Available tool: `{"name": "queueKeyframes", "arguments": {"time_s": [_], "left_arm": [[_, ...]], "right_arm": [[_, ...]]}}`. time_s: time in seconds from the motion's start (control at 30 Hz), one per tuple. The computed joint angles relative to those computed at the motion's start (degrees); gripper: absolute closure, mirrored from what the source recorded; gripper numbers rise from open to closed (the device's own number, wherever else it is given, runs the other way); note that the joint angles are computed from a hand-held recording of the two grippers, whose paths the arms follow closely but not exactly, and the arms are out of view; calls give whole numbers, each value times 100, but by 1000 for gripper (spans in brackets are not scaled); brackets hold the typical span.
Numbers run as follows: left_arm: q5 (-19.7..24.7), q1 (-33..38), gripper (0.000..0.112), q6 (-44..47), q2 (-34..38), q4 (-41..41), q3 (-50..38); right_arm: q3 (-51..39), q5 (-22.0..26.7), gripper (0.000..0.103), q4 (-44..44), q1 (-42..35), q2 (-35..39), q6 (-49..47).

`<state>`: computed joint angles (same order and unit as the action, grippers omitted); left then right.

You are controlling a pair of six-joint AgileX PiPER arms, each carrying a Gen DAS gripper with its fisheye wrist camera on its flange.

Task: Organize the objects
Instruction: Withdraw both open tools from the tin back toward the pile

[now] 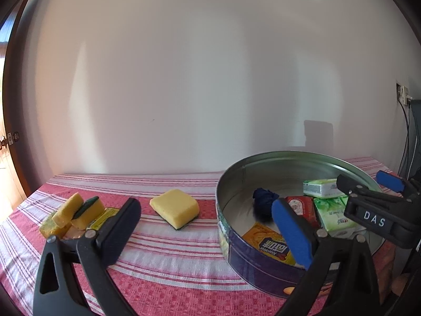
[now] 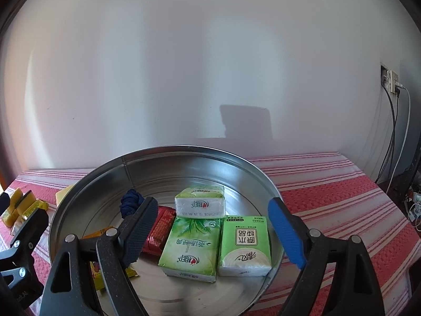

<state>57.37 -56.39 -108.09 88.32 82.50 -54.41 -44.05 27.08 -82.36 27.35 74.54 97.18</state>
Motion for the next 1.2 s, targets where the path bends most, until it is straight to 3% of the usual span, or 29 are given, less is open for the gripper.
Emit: {"name": "queueKeyframes", "arguments": {"time_s": [0.4,0.63,1.0,1.2], "left_arm": [[141,-37,11,30,-184,62,273],[-7,148,11,48,-532,30,598],[-504,894,11,293,-1362,-55,1321],[-1203,1941,11,866,-1951,-278,1709]], "right_arm": [[370,947,11,-944,677,-265,1076],[410,1535,11,-951,1250,-246,1254],[-225,1971,11,-601,2340,440,1306],[-872,1894,11,-278,2798,1017,1119]]}}
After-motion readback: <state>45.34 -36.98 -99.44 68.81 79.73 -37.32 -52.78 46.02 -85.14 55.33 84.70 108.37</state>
